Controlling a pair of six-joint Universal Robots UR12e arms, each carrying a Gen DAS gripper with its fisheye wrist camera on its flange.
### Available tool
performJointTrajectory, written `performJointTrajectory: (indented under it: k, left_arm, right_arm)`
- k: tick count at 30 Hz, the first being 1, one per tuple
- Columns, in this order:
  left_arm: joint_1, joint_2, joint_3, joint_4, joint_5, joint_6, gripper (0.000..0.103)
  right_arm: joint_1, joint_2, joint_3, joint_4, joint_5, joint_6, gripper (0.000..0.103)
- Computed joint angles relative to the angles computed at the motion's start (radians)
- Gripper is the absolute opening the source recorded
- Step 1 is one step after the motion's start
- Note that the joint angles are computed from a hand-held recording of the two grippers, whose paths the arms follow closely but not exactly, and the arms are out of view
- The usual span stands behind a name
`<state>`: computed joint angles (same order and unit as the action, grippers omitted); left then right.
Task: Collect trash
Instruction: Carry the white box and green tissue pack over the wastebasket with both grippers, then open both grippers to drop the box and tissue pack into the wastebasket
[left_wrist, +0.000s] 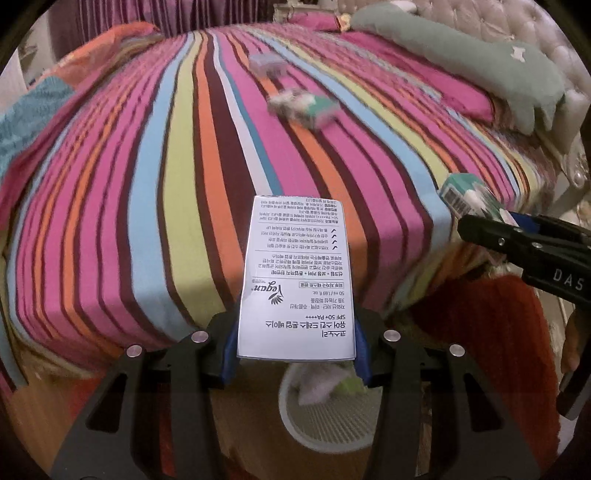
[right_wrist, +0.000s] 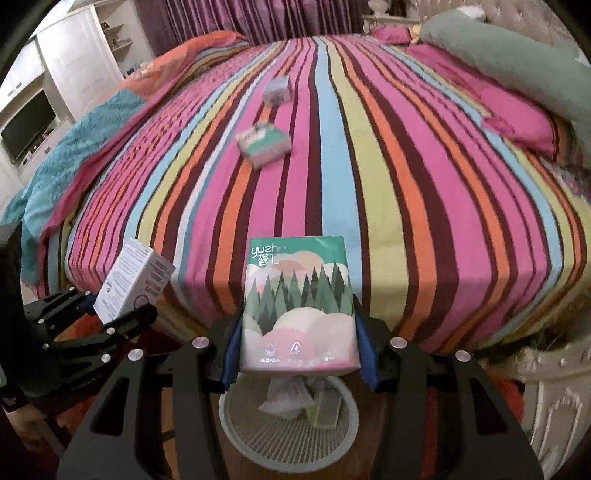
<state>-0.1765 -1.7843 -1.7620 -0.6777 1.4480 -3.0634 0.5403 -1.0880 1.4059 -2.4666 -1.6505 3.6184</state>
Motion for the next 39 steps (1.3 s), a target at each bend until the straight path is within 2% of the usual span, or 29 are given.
performJointTrajectory:
  k: [5,10,12,15,24,27,35,36,37,38,39]
  left_arm:
    - [-0.005,0.025,-0.046,-0.039,-0.02,0.018,0.047]
    - [-0.019,0.022,-0.065,-0.114,-0.031,0.036,0.047]
    - [-0.023,0.011,-0.057,-0.172,-0.046,0.057,0.047]
    - [-0.033,-0.007,-0.038,-0.238,-0.025,0.07,0.047]
    - [-0.046,-0.077,0.021,-0.451,-0.008,0.059,0.048]
    - [-0.053,-0.094,0.033,-0.486,0.003,0.053,0.048]
    - [-0.062,-0.126,0.065,-0.554,0.027,0.064,0.048]
    - [-0.061,-0.127,0.067,-0.563,0.031,0.063,0.056]
    - [-0.062,-0.128,0.07,-0.568,0.039,0.059,0.064]
    - [-0.063,-0.129,0.071,-0.569,0.044,0.054,0.08]
    - [-0.062,-0.129,0.07,-0.566,0.047,0.047,0.082]
  right_arm:
    - [0.01,-0.016,0.047,0.017,0.047,0.044,0.048]
    - [0.014,-0.011,0.061,0.068,0.103,0.083,0.048]
    - [0.012,-0.007,0.061,0.098,0.127,0.098,0.048]
    - [0.014,0.005,0.05,0.166,0.151,0.098,0.048]
    - [-0.006,0.056,0.009,0.348,0.29,0.104,0.048]
    - [-0.008,0.078,-0.017,0.399,0.321,0.103,0.048]
    - [-0.003,0.091,-0.035,0.455,0.341,0.085,0.05]
    - [-0.003,0.092,-0.036,0.459,0.344,0.087,0.052]
    - [-0.004,0.092,-0.037,0.466,0.346,0.091,0.067]
    - [-0.004,0.093,-0.036,0.467,0.346,0.098,0.078]
    - [-0.004,0.092,-0.035,0.467,0.342,0.108,0.09]
